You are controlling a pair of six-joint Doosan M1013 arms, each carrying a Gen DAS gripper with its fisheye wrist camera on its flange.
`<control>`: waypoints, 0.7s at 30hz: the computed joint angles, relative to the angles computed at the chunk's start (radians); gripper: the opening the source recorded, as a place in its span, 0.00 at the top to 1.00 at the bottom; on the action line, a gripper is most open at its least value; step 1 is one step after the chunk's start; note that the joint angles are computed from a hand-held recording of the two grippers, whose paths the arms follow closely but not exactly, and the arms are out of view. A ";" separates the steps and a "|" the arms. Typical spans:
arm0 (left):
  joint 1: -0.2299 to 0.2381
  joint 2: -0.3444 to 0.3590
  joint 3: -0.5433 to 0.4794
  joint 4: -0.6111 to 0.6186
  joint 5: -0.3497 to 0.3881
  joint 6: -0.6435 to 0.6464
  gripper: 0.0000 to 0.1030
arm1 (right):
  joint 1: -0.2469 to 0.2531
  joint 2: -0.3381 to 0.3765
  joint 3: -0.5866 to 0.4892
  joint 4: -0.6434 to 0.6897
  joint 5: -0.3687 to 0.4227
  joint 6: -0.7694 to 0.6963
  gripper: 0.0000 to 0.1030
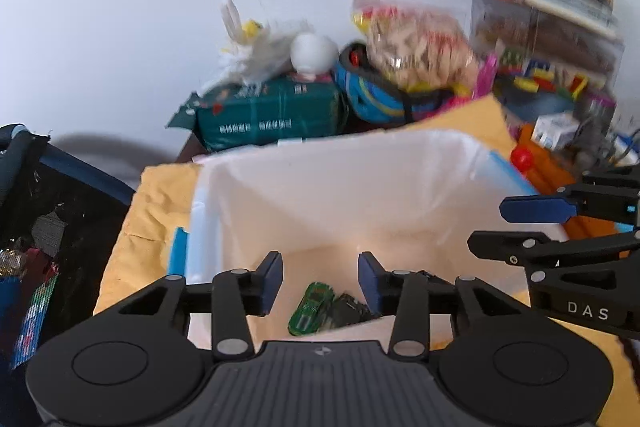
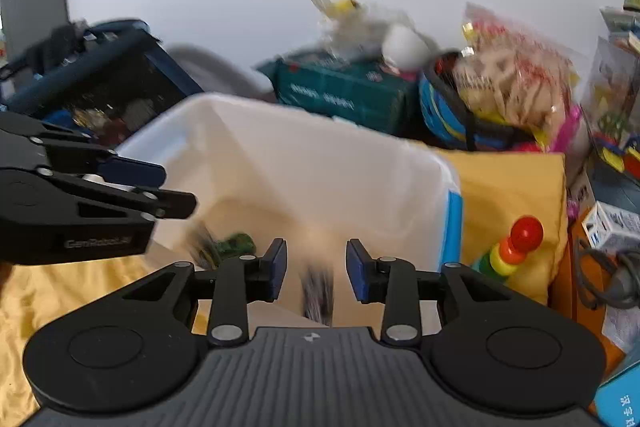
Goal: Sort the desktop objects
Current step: 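Carry both held cars over the white bin and open both tools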
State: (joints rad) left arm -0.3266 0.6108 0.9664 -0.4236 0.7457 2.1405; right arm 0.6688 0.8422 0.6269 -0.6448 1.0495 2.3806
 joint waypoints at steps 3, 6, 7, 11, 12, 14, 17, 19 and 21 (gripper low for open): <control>0.021 -0.065 0.098 -0.142 -0.051 0.124 0.48 | 0.017 -0.039 0.063 -0.061 -0.038 0.026 0.55; 0.043 -0.139 0.227 -0.245 -0.082 0.215 0.32 | 0.030 -0.091 0.149 -0.073 -0.100 0.052 0.47; 0.050 -0.154 0.259 -0.262 -0.067 0.231 0.32 | 0.036 -0.110 0.183 -0.065 -0.116 0.052 0.47; 0.064 -0.194 0.359 -0.188 0.049 0.197 0.32 | 0.057 -0.157 0.283 0.029 -0.128 0.040 0.48; 0.067 -0.201 0.379 -0.180 0.089 0.205 0.32 | 0.064 -0.165 0.307 0.068 -0.126 0.025 0.49; 0.070 -0.215 0.419 -0.185 0.148 0.227 0.32 | 0.076 -0.172 0.340 0.146 -0.116 -0.020 0.50; 0.065 -0.222 0.454 -0.178 0.225 0.263 0.32 | 0.099 -0.176 0.373 0.219 -0.104 -0.080 0.50; 0.049 -0.232 0.472 -0.129 0.227 0.300 0.33 | 0.109 -0.185 0.398 0.281 -0.142 -0.135 0.50; 0.037 -0.239 0.482 -0.095 0.219 0.330 0.33 | 0.120 -0.181 0.395 0.303 -0.137 -0.183 0.50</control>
State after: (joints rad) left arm -0.2897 0.3721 1.4483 -0.5189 0.9651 2.4707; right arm 0.7884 0.6615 1.0219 -0.3422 0.9124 2.1978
